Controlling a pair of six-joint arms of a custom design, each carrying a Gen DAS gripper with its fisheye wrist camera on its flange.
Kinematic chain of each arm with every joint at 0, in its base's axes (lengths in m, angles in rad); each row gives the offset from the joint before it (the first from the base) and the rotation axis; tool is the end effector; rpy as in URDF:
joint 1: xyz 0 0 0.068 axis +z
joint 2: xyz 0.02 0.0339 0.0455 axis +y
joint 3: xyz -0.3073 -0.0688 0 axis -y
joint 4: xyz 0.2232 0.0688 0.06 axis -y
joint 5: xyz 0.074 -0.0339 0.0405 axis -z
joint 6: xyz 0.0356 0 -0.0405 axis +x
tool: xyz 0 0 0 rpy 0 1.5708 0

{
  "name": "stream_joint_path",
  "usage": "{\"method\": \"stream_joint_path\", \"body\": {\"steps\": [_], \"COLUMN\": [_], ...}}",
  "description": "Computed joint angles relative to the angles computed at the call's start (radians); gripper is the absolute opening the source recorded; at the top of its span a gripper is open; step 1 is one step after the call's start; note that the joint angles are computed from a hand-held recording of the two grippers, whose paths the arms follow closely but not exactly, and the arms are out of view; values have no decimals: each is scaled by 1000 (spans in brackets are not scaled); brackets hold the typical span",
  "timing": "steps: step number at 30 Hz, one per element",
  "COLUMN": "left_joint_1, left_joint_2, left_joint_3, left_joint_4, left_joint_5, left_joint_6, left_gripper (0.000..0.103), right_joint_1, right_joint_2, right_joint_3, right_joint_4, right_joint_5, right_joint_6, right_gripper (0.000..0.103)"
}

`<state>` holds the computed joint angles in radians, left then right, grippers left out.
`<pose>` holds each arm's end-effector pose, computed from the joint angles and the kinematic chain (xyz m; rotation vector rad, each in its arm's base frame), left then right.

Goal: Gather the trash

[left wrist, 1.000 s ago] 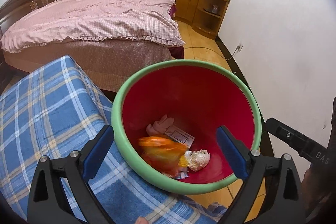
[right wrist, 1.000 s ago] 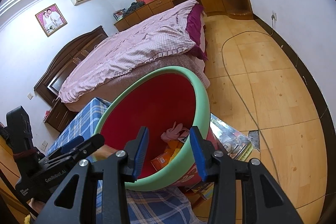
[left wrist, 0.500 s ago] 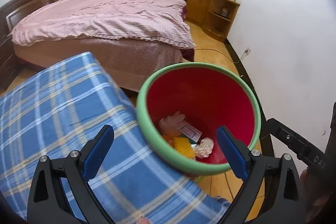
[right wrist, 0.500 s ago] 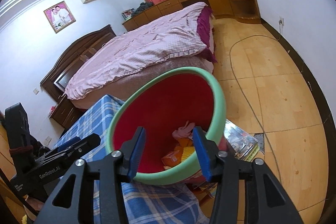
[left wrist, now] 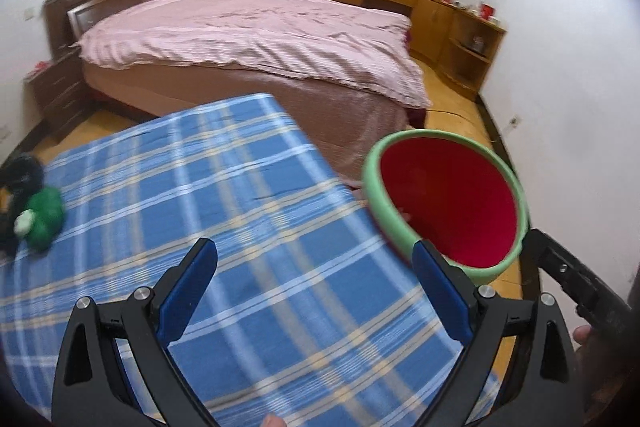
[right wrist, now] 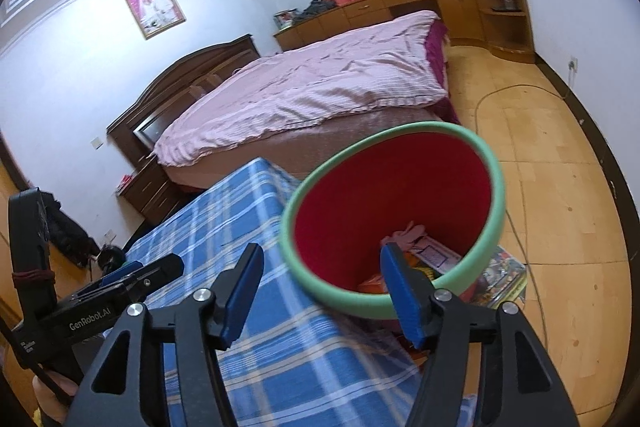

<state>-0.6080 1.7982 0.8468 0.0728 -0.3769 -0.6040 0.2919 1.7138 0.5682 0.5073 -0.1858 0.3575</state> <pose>0.2833 -0.1812 0.1835 -0.1580 2.3663 -0.1151 0.2836 0.0921 0.1741 -0.0317 2.2546 0.5605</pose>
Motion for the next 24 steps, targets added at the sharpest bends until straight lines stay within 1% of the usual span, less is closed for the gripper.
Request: {"method": "stream_joint_path", "body": {"steps": [3, 8, 10, 13, 17, 19, 24], "left_joint_1": [-1, -13, -19, -34, -63, -86, -141], "left_joint_2": [-64, -149, -188, -242, -299, -319, -334], "left_joint_3": [-67, -153, -193, -242, -289, -304, -329], "left_joint_4": [-2, -25, -35, -52, -84, -112, -182], "left_joint_5": [-35, -94, -117, -156, -210, -251, -337], "left_joint_6": [-30, -78, -109, -154, -213, -249, -342], "left_gripper": [97, 97, 97, 97, 97, 97, 97], "right_joint_1": [65, 163, 195, 235, 285, 314, 375], "right_joint_2": [-24, -57, -66, -71, -84, -89, -97], "right_joint_3": [-13, -28, -35, -47, -69, -83, -120], "right_joint_4": [-1, -8, -10, -1, 8, 18, 52], "right_joint_5": [33, 97, 121, 151, 192, 218, 277], "right_joint_6": [13, 27, 31, 35, 46, 52, 67], "right_gripper": [67, 72, 76, 77, 78, 78, 81]}}
